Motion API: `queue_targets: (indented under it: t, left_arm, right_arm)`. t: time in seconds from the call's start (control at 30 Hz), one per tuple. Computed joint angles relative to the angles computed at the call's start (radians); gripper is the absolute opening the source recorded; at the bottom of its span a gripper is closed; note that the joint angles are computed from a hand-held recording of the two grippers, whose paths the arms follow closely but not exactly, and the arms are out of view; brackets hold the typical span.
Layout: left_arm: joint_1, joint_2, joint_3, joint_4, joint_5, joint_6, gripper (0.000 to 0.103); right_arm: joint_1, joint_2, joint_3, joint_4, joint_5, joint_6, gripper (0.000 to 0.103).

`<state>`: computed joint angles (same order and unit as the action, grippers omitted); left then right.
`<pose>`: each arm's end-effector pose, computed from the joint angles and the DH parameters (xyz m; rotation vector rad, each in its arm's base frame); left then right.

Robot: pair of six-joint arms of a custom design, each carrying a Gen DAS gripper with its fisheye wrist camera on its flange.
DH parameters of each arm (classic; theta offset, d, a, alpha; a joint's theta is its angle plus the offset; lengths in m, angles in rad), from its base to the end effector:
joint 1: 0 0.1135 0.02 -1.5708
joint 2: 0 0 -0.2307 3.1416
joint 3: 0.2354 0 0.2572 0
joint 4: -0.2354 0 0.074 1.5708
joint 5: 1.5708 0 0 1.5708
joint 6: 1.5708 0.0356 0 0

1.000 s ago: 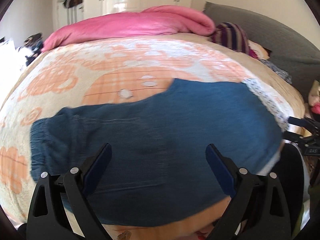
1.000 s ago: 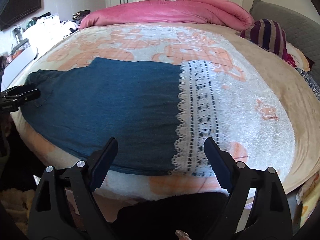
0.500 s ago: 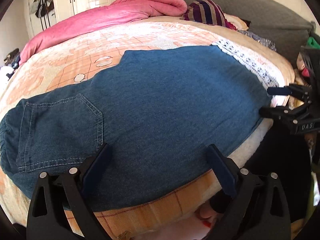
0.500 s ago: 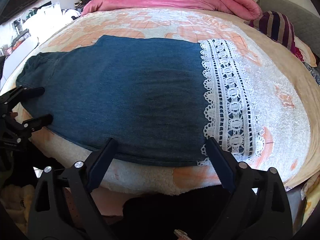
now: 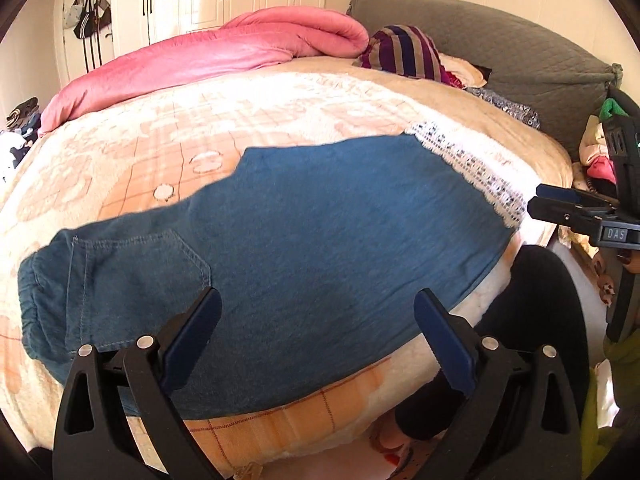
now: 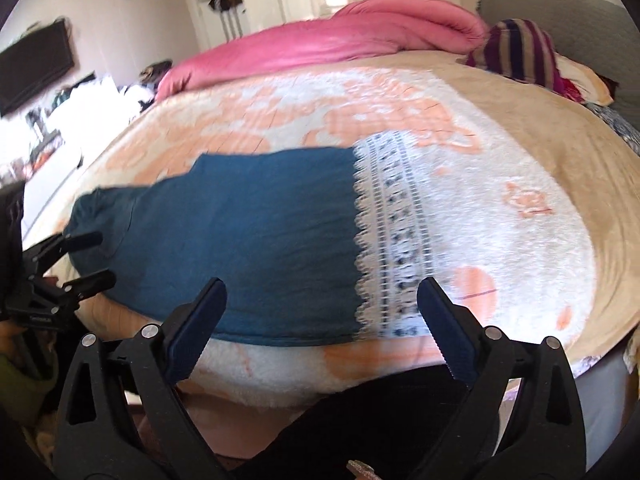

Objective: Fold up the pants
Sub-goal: 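Release the pants and smooth them flat with both grippers, then grasp the lace-trimmed edge with the right gripper and lift it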

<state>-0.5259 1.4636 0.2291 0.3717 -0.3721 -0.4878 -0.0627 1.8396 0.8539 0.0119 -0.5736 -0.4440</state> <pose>0.1831 -0.0913 0.0452 -0.1187 2.3543 -0.0349 0.3284 -0.0013 0.0746 -0.6645 2.3009 0.4970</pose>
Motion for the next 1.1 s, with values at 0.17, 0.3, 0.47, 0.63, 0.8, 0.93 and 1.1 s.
queue_targets:
  t: [0.17, 0.3, 0.47, 0.63, 0.8, 0.93, 1.1]
  left_arm:
    - [-0.001, -0.033, 0.027, -0.052, 0.007, 0.004, 0.097]
    - [-0.006, -0.005, 0.077, -0.066, 0.016, 0.031, 0.097]
    - [-0.007, 0.067, 0.168, -0.084, 0.037, 0.067, 0.099]
    - [0.018, 0.161, 0.284, -0.117, 0.074, 0.115, 0.099]
    - [0.054, 0.263, 0.434, -0.164, 0.127, 0.174, 0.099]
    - [0.075, 0.358, 0.569, -0.206, 0.158, 0.225, 0.099]
    - [0.111, 0.499, 0.757, -0.257, 0.211, 0.274, 0.099]
  right_arm:
    - [-0.049, 0.016, 0.014, 0.013, -0.017, 0.025, 0.091]
    - [-0.081, 0.049, 0.039, 0.01, -0.029, 0.035, 0.092]
    - [-0.107, 0.103, 0.078, -0.004, -0.046, 0.051, 0.092]
    - [-0.118, 0.14, 0.103, -0.007, -0.066, 0.068, 0.092]
    - [-0.115, 0.17, 0.125, -0.012, -0.081, 0.085, 0.092]
    - [-0.11, 0.199, 0.147, -0.021, -0.096, 0.105, 0.092]
    - [-0.102, 0.214, 0.154, -0.006, -0.095, 0.132, 0.092]
